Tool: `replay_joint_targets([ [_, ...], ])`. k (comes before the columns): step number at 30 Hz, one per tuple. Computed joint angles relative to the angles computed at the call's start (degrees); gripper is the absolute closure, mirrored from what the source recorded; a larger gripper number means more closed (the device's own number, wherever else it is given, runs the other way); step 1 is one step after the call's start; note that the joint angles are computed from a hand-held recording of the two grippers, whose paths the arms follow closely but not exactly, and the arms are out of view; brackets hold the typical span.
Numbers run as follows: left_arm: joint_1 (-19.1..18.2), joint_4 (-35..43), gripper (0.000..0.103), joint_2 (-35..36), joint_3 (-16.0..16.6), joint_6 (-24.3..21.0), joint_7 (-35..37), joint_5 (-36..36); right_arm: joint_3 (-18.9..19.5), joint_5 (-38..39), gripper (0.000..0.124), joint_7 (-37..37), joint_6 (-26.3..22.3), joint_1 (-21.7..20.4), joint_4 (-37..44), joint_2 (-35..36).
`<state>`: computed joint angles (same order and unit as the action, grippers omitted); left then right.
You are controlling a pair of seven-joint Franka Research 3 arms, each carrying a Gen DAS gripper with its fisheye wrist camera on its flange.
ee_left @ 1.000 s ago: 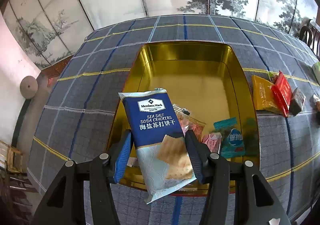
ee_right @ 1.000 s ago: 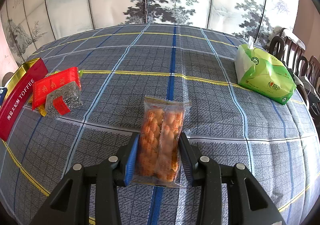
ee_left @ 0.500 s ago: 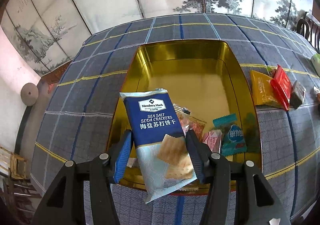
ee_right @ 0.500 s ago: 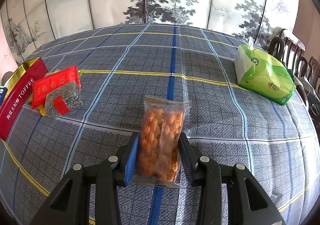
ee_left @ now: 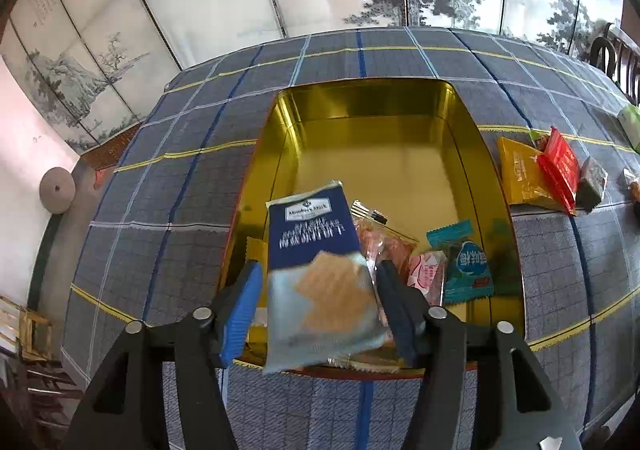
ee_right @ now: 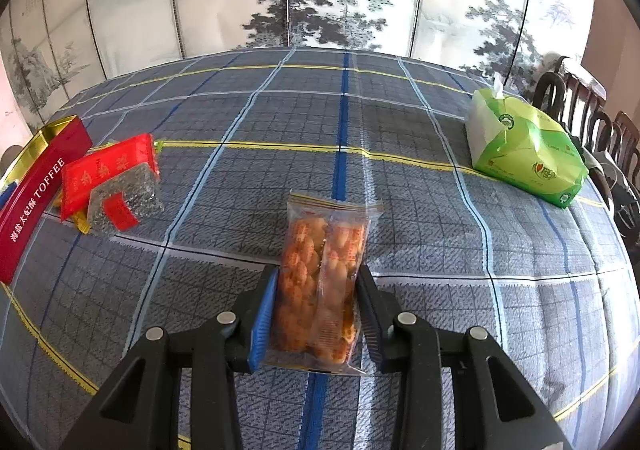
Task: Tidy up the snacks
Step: 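Carry the cracker packet into the gold tin and open the left tool, then carry the peanut bag into the gold tin and open the right tool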
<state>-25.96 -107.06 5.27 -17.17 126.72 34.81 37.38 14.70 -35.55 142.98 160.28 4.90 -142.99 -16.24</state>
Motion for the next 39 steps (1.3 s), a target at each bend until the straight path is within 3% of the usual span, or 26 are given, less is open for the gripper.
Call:
replay_joint_targets([
  [8, 0.84, -2.45, 0.037, -2.6, -0.04, 2.96, -0.85, -1.4, 0.22, -0.14, 0.086, 2.14, -2.88, 0.45, 1.05, 0.18],
  [13, 1.32, -4.3, 0.027, -5.16, -0.42, 3.8, -3.39, 0.07, -0.38, 0.33, 0.086, 3.01, -4.61, 1.47, 1.98, 0.71],
  [23, 1.63, -7.0, 0.019, -8.97, -2.29, -0.78, -12.25, 5.4, -1.02, -0.73, 0.087, 7.24, -8.06, 3.73, 4.49, 2.42],
  [31, 1.92, -9.83, 0.013, -11.37, -2.88, -1.15, -13.6, 4.86, -0.7, -2.07, 0.087, 11.86, -8.85, 5.68, 5.99, 1.55],
  [39, 2.86, -12.19, 0.013, -13.26, -2.93, -0.25, -14.32, 3.11, 1.01, -0.44, 0.087, 9.48, -8.41, 9.22, 12.63, 3.99],
])
